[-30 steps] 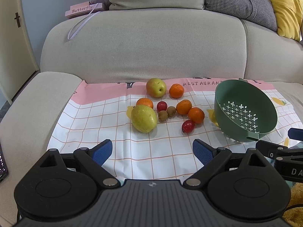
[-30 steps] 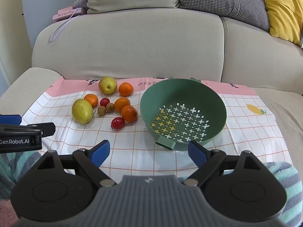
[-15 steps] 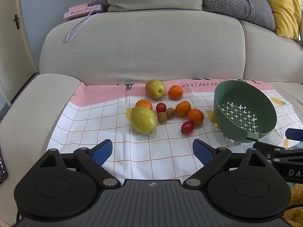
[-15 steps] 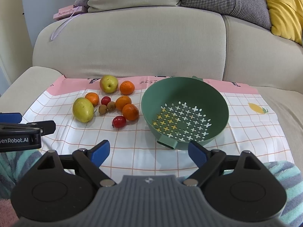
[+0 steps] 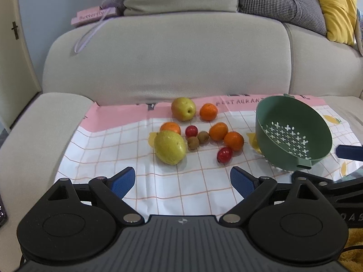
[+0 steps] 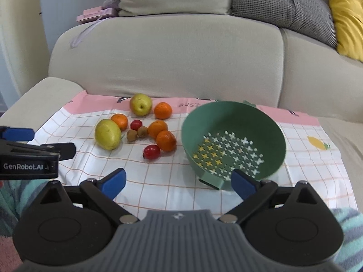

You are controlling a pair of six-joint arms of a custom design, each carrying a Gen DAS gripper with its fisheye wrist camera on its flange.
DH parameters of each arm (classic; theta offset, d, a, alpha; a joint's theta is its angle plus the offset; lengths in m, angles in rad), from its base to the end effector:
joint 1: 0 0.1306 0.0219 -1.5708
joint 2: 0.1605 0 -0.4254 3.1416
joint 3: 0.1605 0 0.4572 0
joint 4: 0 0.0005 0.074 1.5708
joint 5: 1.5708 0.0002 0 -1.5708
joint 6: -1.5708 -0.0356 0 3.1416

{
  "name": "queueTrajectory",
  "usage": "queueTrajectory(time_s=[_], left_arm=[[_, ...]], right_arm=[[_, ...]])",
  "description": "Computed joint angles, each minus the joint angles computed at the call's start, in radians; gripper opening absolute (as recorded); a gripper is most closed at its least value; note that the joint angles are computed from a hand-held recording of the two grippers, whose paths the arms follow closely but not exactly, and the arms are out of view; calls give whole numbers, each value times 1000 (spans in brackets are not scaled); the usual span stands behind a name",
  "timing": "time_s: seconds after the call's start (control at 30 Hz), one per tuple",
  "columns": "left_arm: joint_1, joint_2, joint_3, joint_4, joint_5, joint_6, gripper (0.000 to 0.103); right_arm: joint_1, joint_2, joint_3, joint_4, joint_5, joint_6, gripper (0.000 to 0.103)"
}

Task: Organize fruits
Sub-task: 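Reach the right tool to the small pear and close on it while the left tool grasps the large pear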

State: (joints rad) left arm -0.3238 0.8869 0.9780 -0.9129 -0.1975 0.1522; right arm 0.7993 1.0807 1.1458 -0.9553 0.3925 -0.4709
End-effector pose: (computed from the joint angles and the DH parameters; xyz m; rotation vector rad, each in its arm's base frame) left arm 0.3231 -0.1016 0.4607 0.1112 2.3693 0.0086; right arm 0.2943 0.2823 0.4796 -0.2227 2.3646 0.1185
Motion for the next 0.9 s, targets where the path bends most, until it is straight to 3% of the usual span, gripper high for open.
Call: queueTrajectory(time_s=[0.23,0.3,0.5,0.73,0.9], left_arm=[[29,27,11,-7,30,-20,103],[41,37,16,-6,34,-17,103],[89,84,36,-13,96,-4,89],[135,158,74,-13,155,-3,85],[184,236,125,-9,244,59,85]], right_arm=[[-3,25,-10,85,-47,92,84],[-7,38,-10,105,-60,116,75],[-26,93,6,124,-84,162,61],[-60,170,45,160,-115,249,58],[-95,239,87,213,-138,320,58]])
